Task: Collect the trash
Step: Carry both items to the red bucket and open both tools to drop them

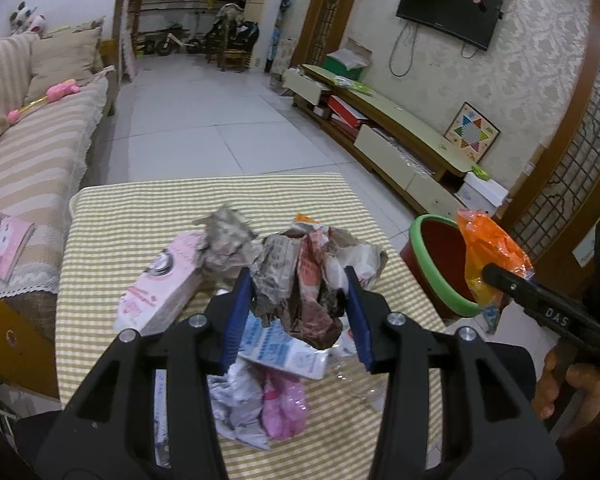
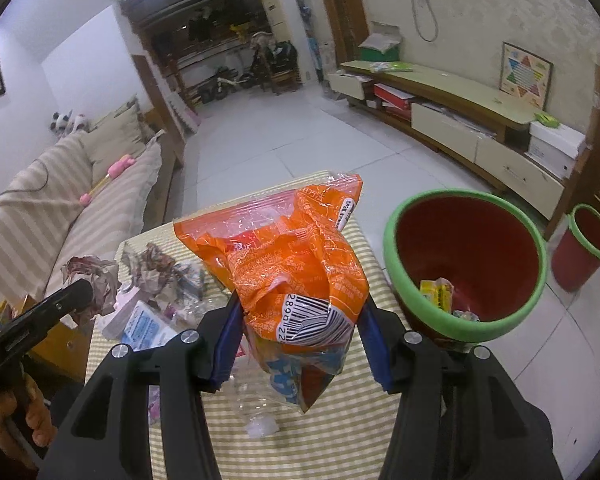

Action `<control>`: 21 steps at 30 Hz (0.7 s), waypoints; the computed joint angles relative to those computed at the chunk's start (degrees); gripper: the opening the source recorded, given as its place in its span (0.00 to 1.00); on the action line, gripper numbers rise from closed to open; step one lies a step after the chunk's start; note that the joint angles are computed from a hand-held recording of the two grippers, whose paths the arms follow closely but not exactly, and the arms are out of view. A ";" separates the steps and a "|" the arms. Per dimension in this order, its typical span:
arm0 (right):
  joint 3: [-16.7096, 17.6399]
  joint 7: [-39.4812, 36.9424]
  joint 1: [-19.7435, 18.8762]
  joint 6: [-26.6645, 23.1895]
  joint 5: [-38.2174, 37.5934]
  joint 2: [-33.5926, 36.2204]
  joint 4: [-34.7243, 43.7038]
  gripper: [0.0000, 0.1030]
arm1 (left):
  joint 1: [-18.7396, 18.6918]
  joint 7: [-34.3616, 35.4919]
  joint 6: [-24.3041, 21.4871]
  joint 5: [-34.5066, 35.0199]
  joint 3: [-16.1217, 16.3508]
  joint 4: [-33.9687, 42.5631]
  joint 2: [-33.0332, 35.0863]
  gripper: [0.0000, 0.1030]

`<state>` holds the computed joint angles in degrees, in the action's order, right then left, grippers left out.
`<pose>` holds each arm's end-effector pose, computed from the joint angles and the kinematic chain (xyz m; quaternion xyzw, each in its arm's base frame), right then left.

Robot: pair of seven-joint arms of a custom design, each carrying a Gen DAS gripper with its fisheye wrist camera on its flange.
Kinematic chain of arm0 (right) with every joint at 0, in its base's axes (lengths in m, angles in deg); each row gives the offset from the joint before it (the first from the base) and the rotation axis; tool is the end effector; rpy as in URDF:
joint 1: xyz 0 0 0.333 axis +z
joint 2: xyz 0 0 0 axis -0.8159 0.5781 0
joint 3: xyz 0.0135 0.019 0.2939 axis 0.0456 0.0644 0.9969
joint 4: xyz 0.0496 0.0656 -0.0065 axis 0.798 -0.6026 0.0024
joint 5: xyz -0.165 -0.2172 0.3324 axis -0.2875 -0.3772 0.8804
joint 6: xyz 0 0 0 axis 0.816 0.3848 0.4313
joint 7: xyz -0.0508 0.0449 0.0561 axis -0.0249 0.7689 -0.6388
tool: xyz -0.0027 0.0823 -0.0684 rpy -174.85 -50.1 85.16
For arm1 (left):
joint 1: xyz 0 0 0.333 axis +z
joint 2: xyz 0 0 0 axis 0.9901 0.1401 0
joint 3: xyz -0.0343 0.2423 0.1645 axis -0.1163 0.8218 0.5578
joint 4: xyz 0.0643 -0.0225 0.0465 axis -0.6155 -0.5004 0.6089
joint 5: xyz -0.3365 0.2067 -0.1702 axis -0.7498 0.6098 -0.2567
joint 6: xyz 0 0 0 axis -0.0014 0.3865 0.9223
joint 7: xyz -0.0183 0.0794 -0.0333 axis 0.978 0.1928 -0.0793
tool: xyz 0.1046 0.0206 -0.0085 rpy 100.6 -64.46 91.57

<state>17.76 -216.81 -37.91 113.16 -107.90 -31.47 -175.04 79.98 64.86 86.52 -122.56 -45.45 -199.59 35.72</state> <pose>0.4046 0.2733 0.4670 -0.4690 0.7883 -0.2564 0.3046 0.5154 -0.0027 0.4690 -0.4798 0.7760 -0.3990 0.0912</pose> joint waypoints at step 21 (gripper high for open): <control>-0.96 0.61 -1.62 -4.95 5.00 -15.40 -12.65 0.50 | -5.34 -0.32 -1.76 -1.53 -3.88 2.89 2.46 0.42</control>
